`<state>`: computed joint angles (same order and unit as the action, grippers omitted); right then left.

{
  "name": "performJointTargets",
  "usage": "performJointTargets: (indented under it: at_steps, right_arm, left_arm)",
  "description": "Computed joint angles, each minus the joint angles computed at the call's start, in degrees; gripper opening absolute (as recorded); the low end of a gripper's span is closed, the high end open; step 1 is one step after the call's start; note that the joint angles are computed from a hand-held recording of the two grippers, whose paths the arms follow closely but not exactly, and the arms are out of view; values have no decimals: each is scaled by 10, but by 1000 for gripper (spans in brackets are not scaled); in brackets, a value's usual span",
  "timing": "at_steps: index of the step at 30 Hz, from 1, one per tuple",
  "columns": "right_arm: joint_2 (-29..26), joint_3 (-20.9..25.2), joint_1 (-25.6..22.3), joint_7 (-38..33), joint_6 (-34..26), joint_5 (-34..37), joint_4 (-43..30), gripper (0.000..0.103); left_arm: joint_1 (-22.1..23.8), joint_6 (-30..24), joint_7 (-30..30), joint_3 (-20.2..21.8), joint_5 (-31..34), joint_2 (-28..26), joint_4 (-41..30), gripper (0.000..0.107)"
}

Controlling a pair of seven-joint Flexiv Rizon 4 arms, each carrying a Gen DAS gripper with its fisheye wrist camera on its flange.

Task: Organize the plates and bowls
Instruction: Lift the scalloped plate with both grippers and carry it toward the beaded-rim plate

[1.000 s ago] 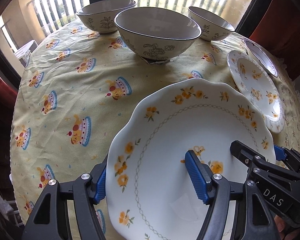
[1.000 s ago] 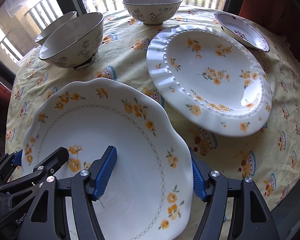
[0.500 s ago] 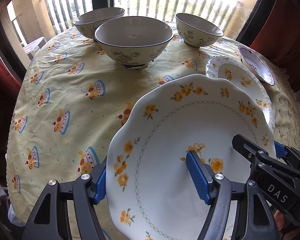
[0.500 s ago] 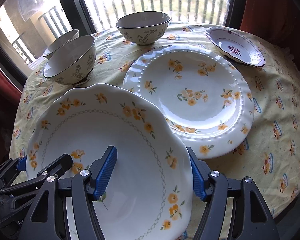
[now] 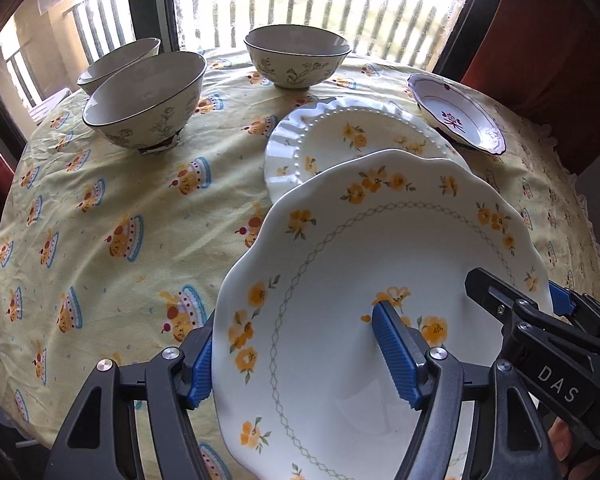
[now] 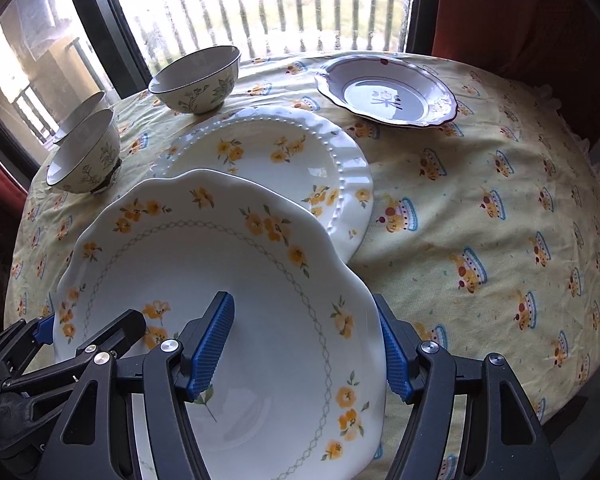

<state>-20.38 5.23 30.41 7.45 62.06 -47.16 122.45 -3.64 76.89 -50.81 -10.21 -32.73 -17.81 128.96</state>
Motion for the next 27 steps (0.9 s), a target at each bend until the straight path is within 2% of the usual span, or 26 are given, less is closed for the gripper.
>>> performJointTargets:
  at_steps: [8, 15, 21, 27]
  right_arm:
    - [56, -11, -48, 4, 44, -53, 87, 72]
    - [84, -17, -106, -10, 83, -93, 134, 71]
    - [96, -22, -146, -24, 104, -115, 154, 71]
    - [112, -24, -172, -19, 116, -121, 183, 71]
  left_arm:
    - [-49, 46, -81, -16, 26, -12, 6, 72]
    - [-99, 61, -182, 2, 100, -29, -16, 72]
    - [-135, 48, -250, 24, 165, -48, -52, 72]
    - [-151, 34, -281, 24, 207, -56, -68, 72]
